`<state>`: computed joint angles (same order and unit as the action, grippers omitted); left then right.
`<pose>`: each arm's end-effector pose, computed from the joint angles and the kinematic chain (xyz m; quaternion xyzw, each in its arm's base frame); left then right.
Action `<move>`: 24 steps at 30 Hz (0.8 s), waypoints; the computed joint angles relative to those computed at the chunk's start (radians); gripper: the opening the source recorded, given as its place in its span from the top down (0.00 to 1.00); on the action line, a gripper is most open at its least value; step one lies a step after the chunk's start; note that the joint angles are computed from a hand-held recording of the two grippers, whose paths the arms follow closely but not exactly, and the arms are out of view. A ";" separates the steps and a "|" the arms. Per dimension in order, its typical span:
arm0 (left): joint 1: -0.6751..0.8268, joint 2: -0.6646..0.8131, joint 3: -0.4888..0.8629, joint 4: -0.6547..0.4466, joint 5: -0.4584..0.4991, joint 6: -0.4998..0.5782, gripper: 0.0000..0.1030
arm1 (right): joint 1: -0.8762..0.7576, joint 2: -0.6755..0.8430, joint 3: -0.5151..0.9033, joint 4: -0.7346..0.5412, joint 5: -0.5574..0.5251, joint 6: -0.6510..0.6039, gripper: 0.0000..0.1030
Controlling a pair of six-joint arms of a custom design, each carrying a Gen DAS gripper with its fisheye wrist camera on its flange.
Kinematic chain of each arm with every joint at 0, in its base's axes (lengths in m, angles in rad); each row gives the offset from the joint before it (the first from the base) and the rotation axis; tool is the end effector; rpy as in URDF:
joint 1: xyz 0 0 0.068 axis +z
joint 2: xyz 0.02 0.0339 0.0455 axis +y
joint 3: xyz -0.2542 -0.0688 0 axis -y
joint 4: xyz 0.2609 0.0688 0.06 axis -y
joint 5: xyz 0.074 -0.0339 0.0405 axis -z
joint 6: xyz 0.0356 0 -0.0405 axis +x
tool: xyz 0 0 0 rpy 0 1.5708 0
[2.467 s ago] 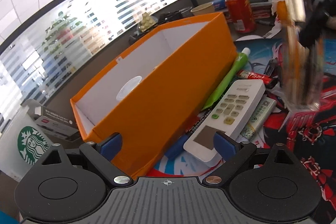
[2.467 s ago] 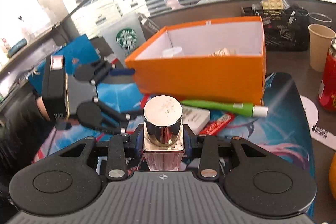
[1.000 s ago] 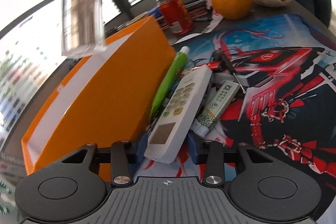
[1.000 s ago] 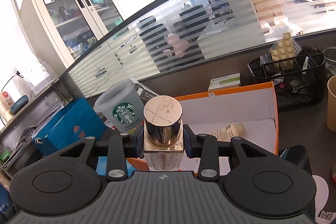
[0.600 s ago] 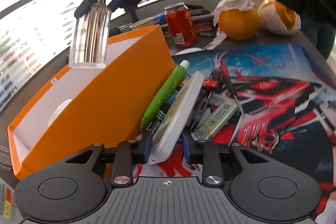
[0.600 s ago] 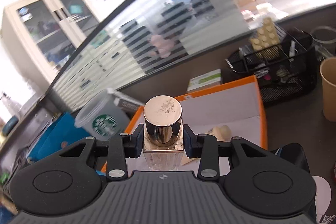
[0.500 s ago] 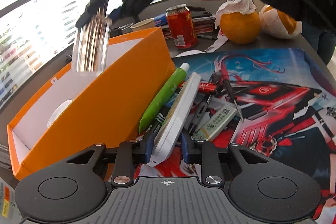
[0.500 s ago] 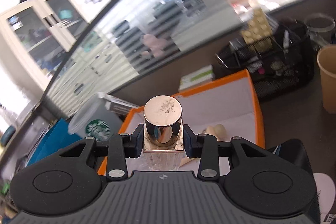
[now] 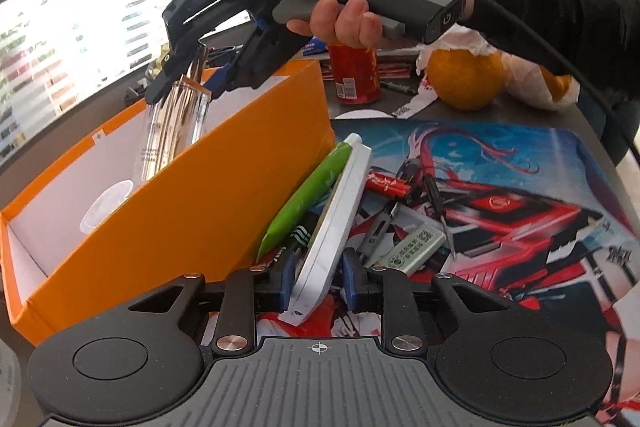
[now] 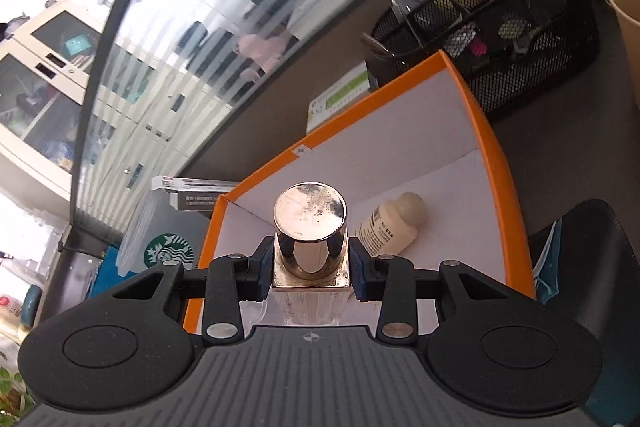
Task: Organize rigid objects
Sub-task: 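Lift the gold metal cylinder with the right gripper and lower it into the box, then open the right gripper to release the cylinder and withdraw from the box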
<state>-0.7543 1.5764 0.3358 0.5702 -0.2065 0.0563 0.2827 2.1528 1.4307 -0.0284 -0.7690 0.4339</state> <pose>0.1858 -0.1645 0.0727 0.3119 0.8407 -0.0608 0.4385 0.4425 0.1543 0.1305 -0.0849 0.8590 0.4518 0.2255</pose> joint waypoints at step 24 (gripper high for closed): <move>0.034 -0.033 0.021 -0.044 0.073 -0.088 0.84 | 0.059 0.167 0.347 -0.444 0.113 -0.146 0.41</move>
<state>-0.7202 1.5437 0.3566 0.5267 -0.1332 -0.0318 0.3420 2.3200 1.7780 -0.4719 -0.6556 0.2878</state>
